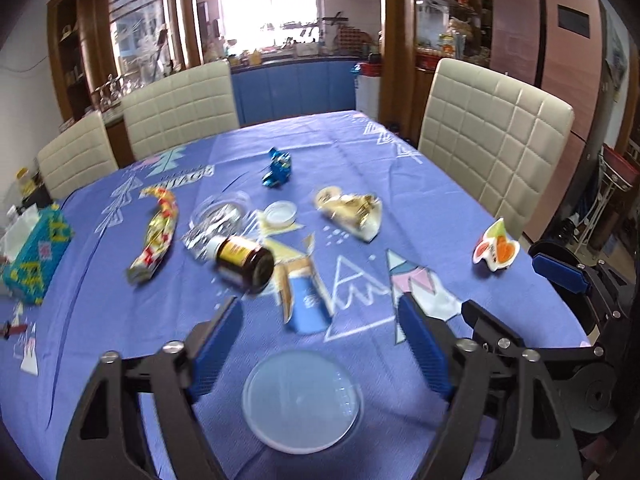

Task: Collect trash
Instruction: 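Move both grippers back to the table and grasp the blue cup with the left gripper, then grasp the orange-printed snack wrapper with the right gripper while the left gripper holds the cup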

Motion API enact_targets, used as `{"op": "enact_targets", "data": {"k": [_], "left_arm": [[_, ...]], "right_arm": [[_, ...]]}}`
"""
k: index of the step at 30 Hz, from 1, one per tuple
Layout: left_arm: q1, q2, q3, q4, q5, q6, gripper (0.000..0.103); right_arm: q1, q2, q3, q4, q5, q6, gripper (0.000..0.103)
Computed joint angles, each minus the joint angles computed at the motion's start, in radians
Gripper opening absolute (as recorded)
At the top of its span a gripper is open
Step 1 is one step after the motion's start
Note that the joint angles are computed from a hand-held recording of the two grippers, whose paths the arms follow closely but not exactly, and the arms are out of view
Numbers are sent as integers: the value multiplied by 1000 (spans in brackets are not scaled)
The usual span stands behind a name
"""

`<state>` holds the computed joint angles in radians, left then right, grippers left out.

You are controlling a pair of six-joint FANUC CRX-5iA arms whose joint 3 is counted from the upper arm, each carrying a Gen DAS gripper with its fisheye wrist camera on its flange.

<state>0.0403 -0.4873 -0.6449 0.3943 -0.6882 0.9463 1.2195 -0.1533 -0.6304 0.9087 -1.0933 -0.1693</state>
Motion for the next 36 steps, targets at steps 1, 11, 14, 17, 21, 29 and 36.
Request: {"op": "enact_targets", "data": {"k": [1,11,14,17,21,29,36], "left_arm": [[13,-15,-13,7,-4,-1,84],[63,-94,-92,-17,-19,-6,84],[67,-91,-102,-31,-16,6,84],[65,-78,-108,-33,-9,10,84],[50,-64,-113,-41,22,23,84],[37,-27,-115,-28,57,8,72],[14,35,-61,-24,75,40,72]], "right_arm": [[5,5,1,2,6,-2,87],[56,14,-25,-8,3,-20,87],[57,10,-37,-21,5,-31,87],[53,8,-42,-25,8,-28,87],[42,14,-45,-14,13,-12,87],[4,15,-52,0,36,-7,87],[-53,11,-50,10,38,-11,87]]}}
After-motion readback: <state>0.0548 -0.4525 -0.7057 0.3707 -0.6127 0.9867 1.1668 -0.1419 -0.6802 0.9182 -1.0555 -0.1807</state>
